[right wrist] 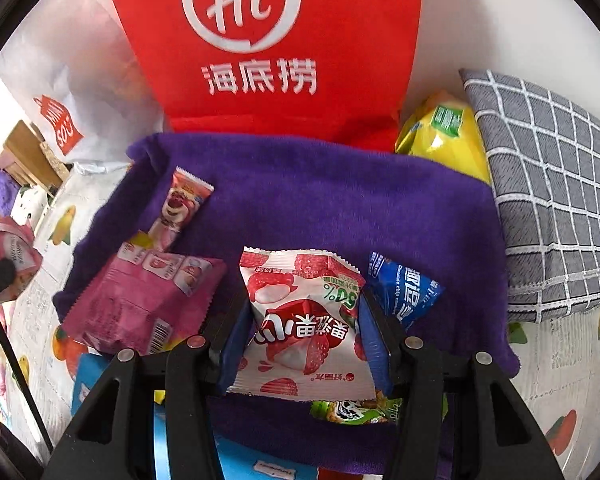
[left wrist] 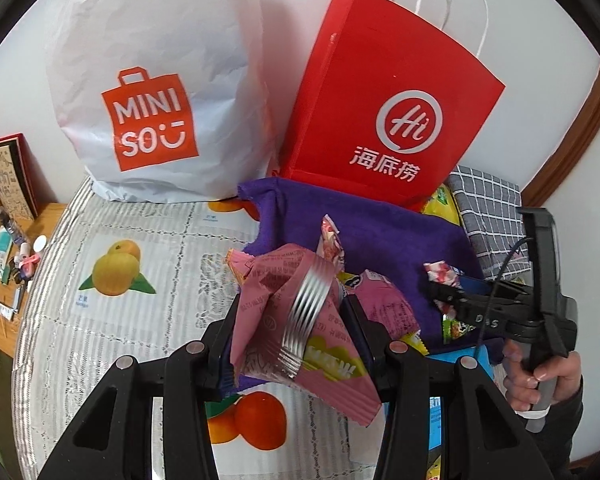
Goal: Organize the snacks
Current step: 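Lower both packets onto the purple towel and open both tools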
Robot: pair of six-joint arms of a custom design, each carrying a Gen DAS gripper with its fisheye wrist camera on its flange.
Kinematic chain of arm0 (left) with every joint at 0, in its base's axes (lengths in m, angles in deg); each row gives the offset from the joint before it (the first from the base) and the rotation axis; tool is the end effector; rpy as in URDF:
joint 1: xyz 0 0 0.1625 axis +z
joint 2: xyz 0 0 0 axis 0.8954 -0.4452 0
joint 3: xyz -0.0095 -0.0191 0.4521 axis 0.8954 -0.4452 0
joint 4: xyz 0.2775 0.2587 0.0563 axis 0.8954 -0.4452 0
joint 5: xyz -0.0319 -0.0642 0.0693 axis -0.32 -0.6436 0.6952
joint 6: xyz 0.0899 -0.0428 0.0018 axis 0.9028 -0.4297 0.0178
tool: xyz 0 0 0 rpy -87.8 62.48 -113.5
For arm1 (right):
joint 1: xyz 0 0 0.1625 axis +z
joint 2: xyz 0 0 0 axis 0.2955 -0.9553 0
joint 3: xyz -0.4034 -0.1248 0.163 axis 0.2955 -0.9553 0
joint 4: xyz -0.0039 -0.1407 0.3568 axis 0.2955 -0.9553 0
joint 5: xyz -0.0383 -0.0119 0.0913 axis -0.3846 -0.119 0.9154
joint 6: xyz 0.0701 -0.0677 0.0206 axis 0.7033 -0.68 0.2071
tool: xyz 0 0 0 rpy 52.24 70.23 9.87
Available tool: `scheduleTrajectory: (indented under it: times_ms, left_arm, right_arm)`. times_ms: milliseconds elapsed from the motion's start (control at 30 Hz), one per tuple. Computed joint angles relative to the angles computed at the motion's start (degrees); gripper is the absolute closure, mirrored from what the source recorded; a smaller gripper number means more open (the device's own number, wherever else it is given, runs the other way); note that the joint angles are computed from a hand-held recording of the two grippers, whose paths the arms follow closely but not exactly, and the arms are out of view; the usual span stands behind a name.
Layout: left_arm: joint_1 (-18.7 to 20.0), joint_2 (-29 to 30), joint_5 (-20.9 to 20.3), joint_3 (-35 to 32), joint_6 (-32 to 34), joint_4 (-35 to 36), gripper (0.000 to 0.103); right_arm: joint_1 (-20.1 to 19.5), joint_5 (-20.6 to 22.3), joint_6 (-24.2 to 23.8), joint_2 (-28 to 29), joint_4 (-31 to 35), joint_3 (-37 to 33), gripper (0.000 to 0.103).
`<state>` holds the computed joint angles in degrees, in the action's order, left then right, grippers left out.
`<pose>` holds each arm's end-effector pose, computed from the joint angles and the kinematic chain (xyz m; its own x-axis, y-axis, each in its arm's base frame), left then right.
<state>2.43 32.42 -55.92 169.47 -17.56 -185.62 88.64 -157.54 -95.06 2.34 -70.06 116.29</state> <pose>-0.1081 -0.7127 0.3228 -0.8600 0.0698 -0.5054 0.3449 0.8096 -0.4750 0.3001 -0.7873 0.0515 -0.7654 -0.2012 0.6113 -0.3969 0.8953 -0.2022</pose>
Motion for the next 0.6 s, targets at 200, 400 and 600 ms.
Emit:
scheduleTrajectory:
  times_ms: [200, 400, 600]
  left_arm:
    - [-0.2, 1.0, -0.8, -0.9, -0.7, 1.1, 0.058]
    - [-0.2, 3.1, -1.3, -3.1, -1.0, 1.6, 0.058]
    - [-0.5, 6.3, -1.5, -6.9, -0.6, 2.2, 0.058]
  right_arm:
    - [-0.1, 0.2, -0.2, 0.3, 1.7, -0.7, 0.044]
    - [0.7, 2.5, -0.7, -2.6, -1.3, 2.1, 0.037]
    - [1.9, 1.2, -2.5, -5.9, -7.2, 5.5, 0.034]
